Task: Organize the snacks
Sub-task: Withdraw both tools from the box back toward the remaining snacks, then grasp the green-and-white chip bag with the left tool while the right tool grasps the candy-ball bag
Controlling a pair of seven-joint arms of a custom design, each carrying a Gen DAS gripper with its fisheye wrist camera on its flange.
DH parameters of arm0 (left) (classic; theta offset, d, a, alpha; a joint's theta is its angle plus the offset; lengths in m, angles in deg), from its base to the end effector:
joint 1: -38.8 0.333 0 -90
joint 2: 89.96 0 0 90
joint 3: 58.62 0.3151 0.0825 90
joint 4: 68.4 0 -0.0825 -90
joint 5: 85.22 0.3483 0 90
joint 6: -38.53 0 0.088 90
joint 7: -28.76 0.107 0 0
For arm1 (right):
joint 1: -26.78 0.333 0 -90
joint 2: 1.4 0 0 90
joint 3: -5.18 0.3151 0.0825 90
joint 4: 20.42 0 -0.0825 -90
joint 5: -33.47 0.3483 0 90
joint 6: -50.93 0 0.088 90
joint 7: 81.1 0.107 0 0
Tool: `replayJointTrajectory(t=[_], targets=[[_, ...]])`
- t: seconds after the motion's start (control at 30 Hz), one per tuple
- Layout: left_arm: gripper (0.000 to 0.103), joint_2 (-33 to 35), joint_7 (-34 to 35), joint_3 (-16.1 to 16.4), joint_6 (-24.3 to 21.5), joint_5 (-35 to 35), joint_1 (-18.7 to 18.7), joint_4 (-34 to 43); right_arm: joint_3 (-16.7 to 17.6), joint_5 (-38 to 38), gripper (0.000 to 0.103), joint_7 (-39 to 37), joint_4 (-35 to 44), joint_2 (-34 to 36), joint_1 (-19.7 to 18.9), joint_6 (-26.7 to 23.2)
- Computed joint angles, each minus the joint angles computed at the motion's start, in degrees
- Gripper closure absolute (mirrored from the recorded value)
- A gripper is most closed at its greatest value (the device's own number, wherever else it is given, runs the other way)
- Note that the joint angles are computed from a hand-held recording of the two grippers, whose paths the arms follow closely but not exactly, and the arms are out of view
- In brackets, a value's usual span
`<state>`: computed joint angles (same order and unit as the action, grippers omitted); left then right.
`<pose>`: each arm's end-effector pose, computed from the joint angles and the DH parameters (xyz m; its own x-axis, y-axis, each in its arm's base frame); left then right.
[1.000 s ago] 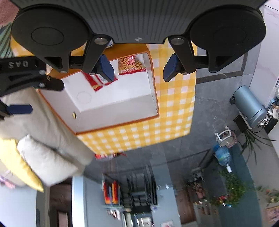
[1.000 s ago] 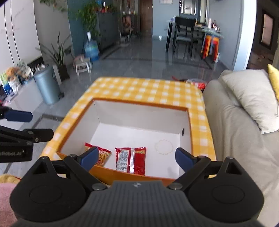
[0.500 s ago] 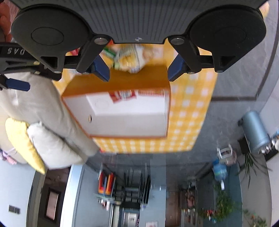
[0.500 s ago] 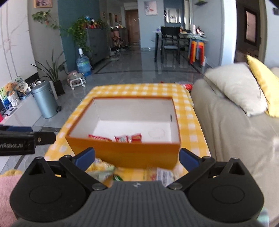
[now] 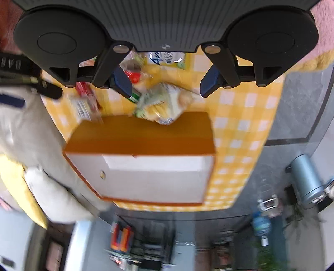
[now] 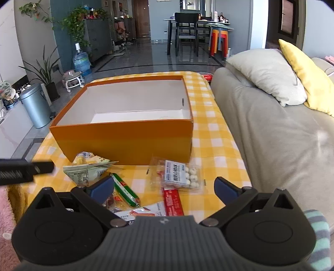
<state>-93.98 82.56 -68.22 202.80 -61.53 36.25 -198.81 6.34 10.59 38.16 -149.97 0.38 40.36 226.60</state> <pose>0.5053 -0.1332 0.4779 0.0366 -0.9980 0.0515 -0.7695 -0.0610 -0.6357 0.5162 0.1677 0.4576 0.1558 -0.9860 -0.0587 -0.7097 -0.0703 -0.7010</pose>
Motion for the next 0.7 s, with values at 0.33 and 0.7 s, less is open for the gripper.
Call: replayJointTrajectory(t=[0.33,0.7], targets=[[0.019,4.51,4.59,0.91,1.04,-1.21,-1.47,2.97,1.06,11.85,0.019,-12.28,5.16,5.82,1.29,-2.77],[0.019,11.47,1.16,3.74,-1.04,6.02,-4.37,9.43,-2.85,10.24,0.017,-9.65,14.87,14.88,4.35,-9.21]])
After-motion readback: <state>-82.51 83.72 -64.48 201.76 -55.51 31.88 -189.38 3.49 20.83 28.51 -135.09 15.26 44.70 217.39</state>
